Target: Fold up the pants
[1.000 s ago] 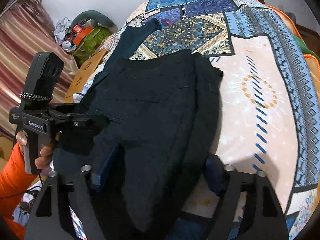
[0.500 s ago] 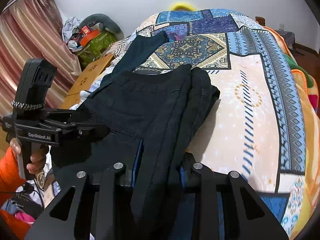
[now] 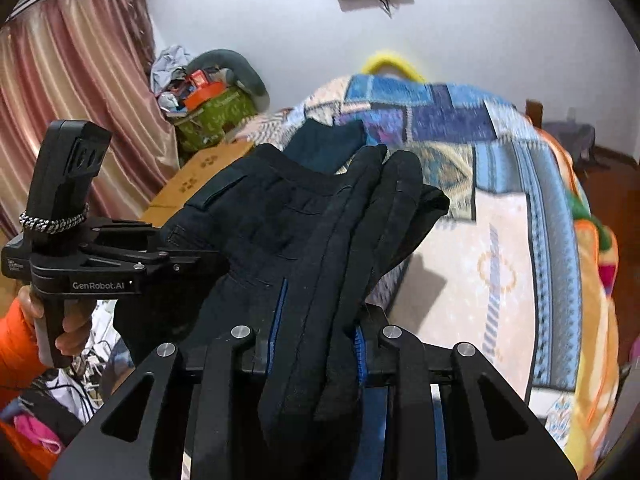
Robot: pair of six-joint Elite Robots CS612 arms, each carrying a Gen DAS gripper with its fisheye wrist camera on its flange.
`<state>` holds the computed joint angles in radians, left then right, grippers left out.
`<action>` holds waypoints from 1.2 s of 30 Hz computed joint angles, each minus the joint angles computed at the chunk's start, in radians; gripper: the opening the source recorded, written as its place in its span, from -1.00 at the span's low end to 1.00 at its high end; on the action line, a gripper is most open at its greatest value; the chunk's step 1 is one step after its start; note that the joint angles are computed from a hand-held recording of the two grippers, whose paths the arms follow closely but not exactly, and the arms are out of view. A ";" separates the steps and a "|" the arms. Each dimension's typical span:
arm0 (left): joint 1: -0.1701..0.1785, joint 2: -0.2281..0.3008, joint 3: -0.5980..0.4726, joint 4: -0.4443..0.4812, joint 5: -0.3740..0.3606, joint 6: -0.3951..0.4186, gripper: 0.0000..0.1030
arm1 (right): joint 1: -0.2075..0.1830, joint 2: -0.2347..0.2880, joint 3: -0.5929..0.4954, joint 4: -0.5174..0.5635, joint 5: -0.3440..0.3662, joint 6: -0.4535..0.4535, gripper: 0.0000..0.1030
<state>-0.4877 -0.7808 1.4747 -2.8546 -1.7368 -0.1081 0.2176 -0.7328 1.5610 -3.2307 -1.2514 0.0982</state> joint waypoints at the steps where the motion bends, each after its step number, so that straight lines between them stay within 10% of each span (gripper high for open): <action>1: 0.004 -0.002 0.000 -0.014 0.002 -0.003 -0.39 | 0.001 0.003 -0.012 0.000 0.001 -0.007 -0.52; 17: 0.108 0.092 -0.201 -0.094 0.071 -0.047 -0.39 | 0.031 0.187 -0.422 0.132 0.056 -0.081 -0.52; 32: 0.188 0.418 -0.698 0.143 0.101 -0.057 -0.36 | 0.047 0.539 -1.054 0.499 0.045 -0.082 -0.50; 36: 0.190 0.523 -0.856 0.309 0.183 -0.079 -0.17 | 0.040 0.645 -1.259 0.798 0.014 -0.081 -0.32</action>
<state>-0.2979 -0.2575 0.6191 -2.5453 -1.5534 -0.1871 0.2578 -0.0881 0.3022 -2.4323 -1.2375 0.0170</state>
